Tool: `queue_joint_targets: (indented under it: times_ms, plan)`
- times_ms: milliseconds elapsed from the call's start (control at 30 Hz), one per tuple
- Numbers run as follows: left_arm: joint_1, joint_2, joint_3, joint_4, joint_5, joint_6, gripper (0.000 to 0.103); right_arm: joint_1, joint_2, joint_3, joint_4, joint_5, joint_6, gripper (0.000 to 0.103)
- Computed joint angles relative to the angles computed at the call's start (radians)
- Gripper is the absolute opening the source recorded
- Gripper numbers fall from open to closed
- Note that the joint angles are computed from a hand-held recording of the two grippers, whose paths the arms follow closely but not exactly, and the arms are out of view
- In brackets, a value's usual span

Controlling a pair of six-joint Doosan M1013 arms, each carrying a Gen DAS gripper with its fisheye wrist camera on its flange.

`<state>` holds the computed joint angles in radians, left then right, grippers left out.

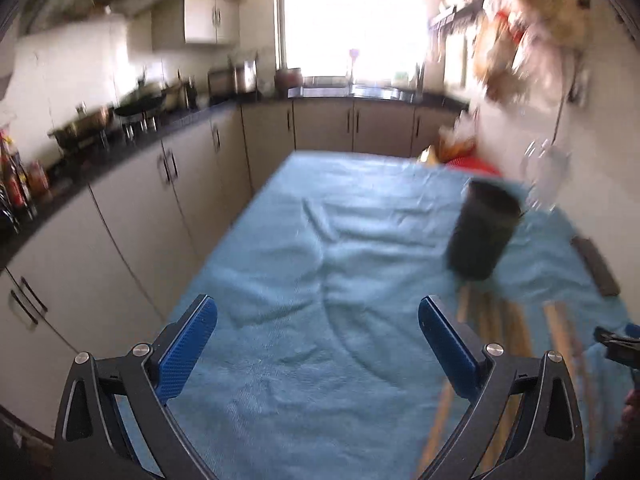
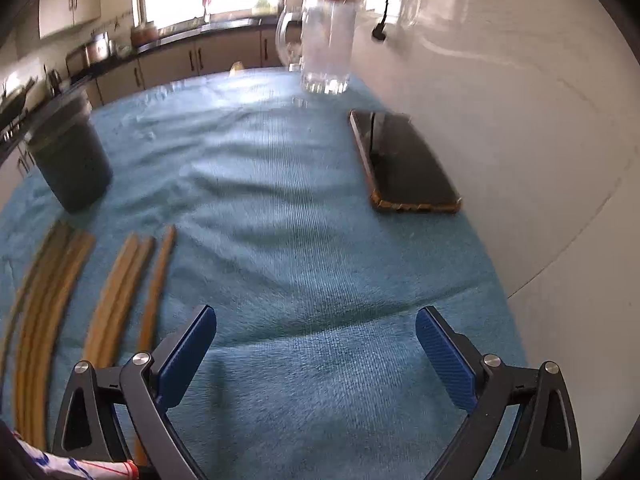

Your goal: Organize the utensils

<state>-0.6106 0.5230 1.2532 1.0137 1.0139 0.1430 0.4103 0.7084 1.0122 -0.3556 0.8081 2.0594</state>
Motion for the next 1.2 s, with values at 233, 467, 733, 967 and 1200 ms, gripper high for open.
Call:
queue_joint_targets:
  times_ms: [233, 467, 733, 967, 1200]
  plan:
    - [-0.06, -0.02, 0.005, 0.148, 0.052, -0.119, 0.101, 0.034, -0.12, 0.154, -0.221, -0.226, 0.265, 0.101]
    - [-0.08, -0.038, 0.025, 0.163, 0.035, -0.119, 0.101, 0.083, -0.193, 0.266, -0.603, -0.346, 0.673, 0.102]
    - [-0.105, -0.045, 0.038, 0.196, 0.046, -0.117, 0.101, 0.107, -0.199, 0.268, -0.65, -0.284, 0.701, 0.102]
    - [-0.104, -0.046, 0.04, 0.171, 0.015, -0.102, 0.101, 0.119, -0.196, 0.26, -0.661, -0.238, 0.689, 0.102]
    - [-0.104, -0.039, 0.033, 0.151, 0.009, -0.068, 0.101, 0.124, -0.193, 0.256, -0.638, -0.223, 0.656, 0.102]
